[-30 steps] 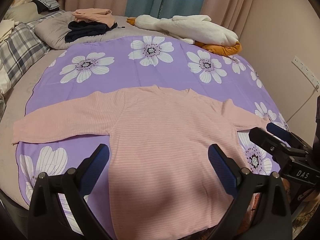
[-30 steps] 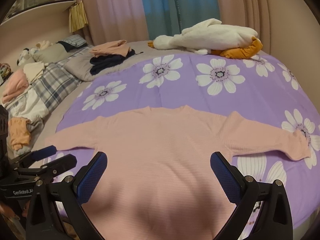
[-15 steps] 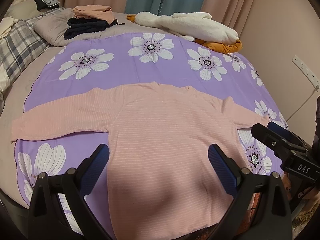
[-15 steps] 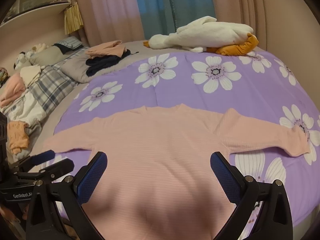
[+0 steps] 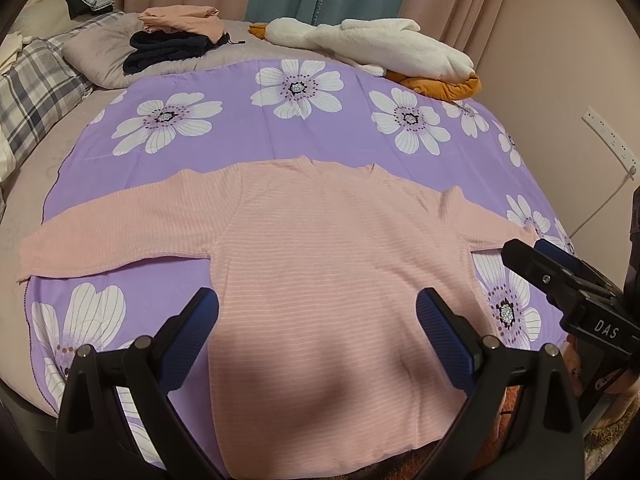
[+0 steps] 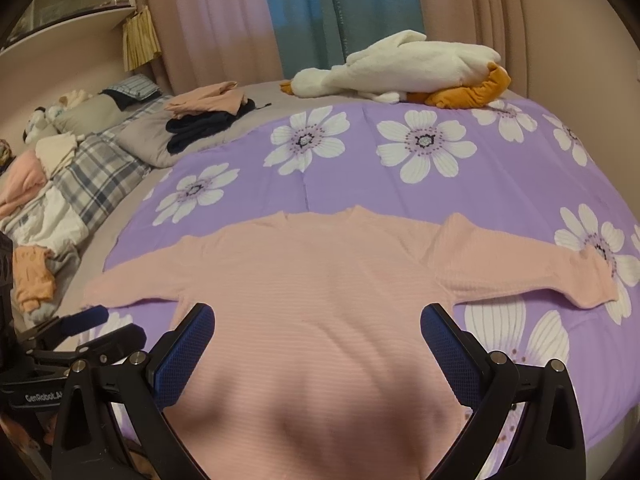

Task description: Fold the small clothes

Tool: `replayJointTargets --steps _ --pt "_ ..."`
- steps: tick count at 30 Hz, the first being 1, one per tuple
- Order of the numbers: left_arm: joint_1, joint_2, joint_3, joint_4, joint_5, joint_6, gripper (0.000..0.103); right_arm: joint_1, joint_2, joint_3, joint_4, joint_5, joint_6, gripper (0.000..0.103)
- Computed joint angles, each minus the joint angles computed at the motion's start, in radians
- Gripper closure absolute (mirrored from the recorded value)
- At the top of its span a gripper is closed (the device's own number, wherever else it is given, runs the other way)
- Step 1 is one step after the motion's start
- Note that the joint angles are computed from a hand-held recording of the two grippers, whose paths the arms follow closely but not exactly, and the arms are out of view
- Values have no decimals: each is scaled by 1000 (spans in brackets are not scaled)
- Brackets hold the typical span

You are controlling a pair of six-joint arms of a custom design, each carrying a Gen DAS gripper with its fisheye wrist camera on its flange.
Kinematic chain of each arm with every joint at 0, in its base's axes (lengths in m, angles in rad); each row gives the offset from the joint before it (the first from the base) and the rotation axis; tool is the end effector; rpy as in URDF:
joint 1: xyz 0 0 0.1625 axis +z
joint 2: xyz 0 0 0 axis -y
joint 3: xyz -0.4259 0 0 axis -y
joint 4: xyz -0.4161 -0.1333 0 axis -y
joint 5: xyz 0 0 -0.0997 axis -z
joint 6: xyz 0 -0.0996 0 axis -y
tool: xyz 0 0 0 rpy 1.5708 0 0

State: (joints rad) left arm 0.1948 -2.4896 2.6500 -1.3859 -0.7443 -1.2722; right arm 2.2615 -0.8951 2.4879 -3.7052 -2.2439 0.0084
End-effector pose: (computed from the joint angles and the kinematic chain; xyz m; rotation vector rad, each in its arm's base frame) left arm -0.1005 -0.2304 0.2572 0.3151 2.4444 -0.9403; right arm 0.2988 -0.2497 0.0635 0.6138 -2.4620 0.9613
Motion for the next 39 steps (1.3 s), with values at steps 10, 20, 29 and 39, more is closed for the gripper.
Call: replayJointTargets --steps 10,20,29,39 --pt "20 36 -13 -16 -26 13 4 -4 -3 2 0 -7 11 1" --pt "43 42 -16 -40 -40 35 4 -12 -9 6 -5 -8 22 1" --pt "62 60 -16 -57 -47 54 4 -31 -20 19 -17 -8 38 1" --pt "127 139 -18 -140 -63 108 4 -117 -86 73 -81 33 82 1"
